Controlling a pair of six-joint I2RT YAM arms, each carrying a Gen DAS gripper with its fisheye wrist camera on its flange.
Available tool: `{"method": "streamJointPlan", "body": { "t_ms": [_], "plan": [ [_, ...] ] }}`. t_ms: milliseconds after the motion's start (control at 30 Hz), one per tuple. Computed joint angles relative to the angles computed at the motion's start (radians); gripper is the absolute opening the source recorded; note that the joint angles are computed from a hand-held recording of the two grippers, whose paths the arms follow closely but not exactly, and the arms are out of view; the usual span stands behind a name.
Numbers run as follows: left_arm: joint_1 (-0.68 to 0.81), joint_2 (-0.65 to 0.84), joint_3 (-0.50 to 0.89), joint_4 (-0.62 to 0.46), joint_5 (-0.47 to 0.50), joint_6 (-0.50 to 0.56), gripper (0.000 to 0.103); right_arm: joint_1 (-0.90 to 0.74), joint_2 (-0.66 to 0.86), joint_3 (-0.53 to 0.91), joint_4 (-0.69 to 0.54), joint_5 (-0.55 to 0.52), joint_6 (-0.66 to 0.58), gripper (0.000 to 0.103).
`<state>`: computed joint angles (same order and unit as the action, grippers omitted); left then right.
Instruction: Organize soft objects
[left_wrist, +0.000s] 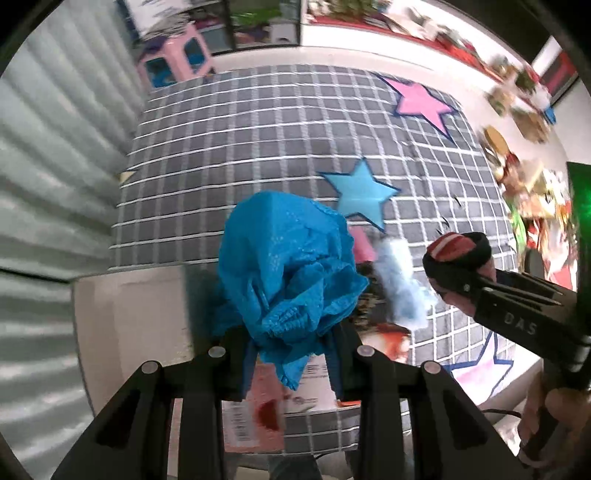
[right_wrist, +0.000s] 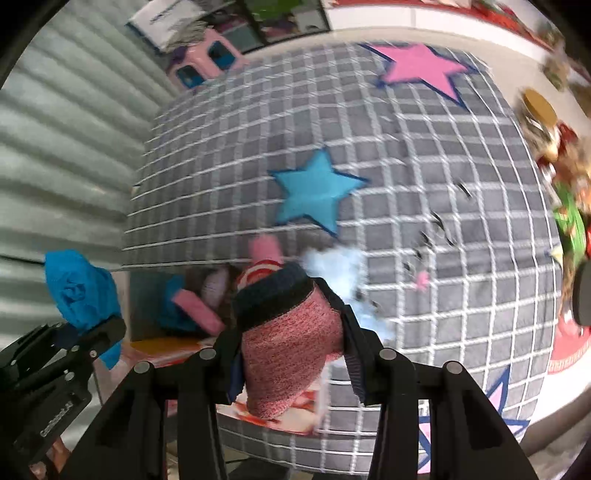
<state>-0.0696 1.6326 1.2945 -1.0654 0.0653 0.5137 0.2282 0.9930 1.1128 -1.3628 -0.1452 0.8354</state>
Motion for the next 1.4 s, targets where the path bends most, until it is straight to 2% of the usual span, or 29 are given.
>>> {"method": "streamJointPlan", "body": {
  "t_ms": [233, 500, 933, 1400],
  "plan": [
    [0.161, 0.038, 0.095, -0.051, 0.070, 0.052, 0.034, 0.216, 0.185, 0.175, 0.017, 0.073, 0.093, 0.046],
    [0.274, 0.049, 0.137, -0.093, 0.132, 0.114, 0.035, 0.347, 0.288, 0.300, -0.020, 0.128, 0.141, 0.046],
    [0.367, 0.003, 0.085, -0.126, 0.185, 0.270, 0.035, 0.514, 0.346, 0.389, -0.109, 0.199, 0.307, 0.046],
    [0.490, 0.006, 0.054, -0.157, 0.200, 0.428, 0.035, 0.724, 0.346, 0.377, -0.153, 0.228, 0.568, 0.046]
  ]
}}
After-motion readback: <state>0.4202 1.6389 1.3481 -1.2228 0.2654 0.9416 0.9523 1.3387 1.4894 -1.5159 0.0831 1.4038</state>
